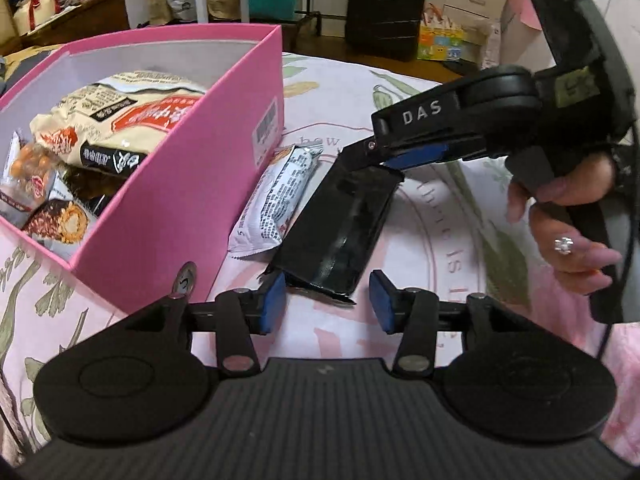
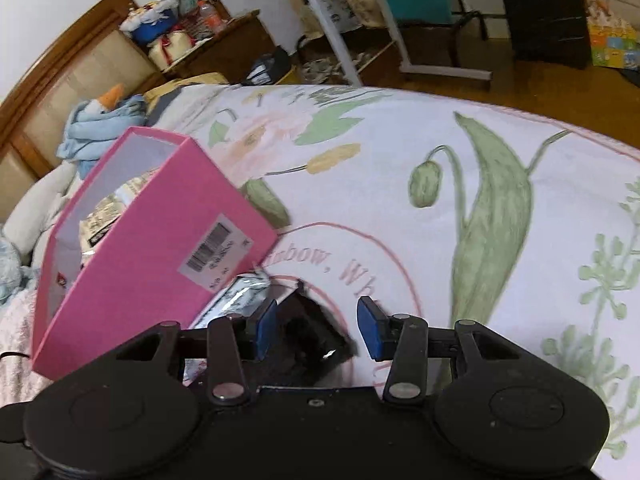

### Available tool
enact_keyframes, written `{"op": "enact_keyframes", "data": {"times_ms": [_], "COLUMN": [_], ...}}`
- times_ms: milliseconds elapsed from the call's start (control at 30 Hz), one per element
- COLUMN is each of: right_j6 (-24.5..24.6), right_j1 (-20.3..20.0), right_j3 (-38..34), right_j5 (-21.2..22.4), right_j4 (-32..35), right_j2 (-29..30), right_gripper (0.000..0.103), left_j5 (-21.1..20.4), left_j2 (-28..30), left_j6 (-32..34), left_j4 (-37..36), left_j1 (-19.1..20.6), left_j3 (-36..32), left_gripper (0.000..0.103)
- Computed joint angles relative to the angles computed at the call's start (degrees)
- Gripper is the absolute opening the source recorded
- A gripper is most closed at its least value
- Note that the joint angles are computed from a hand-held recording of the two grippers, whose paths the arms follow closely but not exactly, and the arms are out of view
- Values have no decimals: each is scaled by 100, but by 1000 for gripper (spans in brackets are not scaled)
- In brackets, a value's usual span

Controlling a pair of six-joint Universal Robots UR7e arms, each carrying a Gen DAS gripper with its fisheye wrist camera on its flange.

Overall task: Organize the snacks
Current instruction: 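Reach the right gripper to the black bag beside the box and grasp it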

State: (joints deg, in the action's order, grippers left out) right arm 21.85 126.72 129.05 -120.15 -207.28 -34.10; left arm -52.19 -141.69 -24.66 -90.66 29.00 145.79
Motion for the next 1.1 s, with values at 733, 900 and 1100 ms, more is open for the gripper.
{"op": "enact_keyframes", "data": {"times_ms": [733, 900, 1100], "right_j6": [2134, 3070, 3866], "right_j1": [1234, 1544, 1938], "right_j3": [59, -104, -309], "right_j5": [-713, -739, -710], "right_j4": [3253, 4067, 4807], "right_j2": [-899, -984, -1034], "right_gripper": [59, 60, 59], "left_j5": [-1594, -1752, -1848], "left_j2": [546, 480, 330], "left_j6": [1667, 1598, 1656], "left_j4": [-578, -94, 510], "left_j1": [1121, 1006, 721], "left_j3": [-508, -698, -972], "left_gripper": [53, 53, 53]}}
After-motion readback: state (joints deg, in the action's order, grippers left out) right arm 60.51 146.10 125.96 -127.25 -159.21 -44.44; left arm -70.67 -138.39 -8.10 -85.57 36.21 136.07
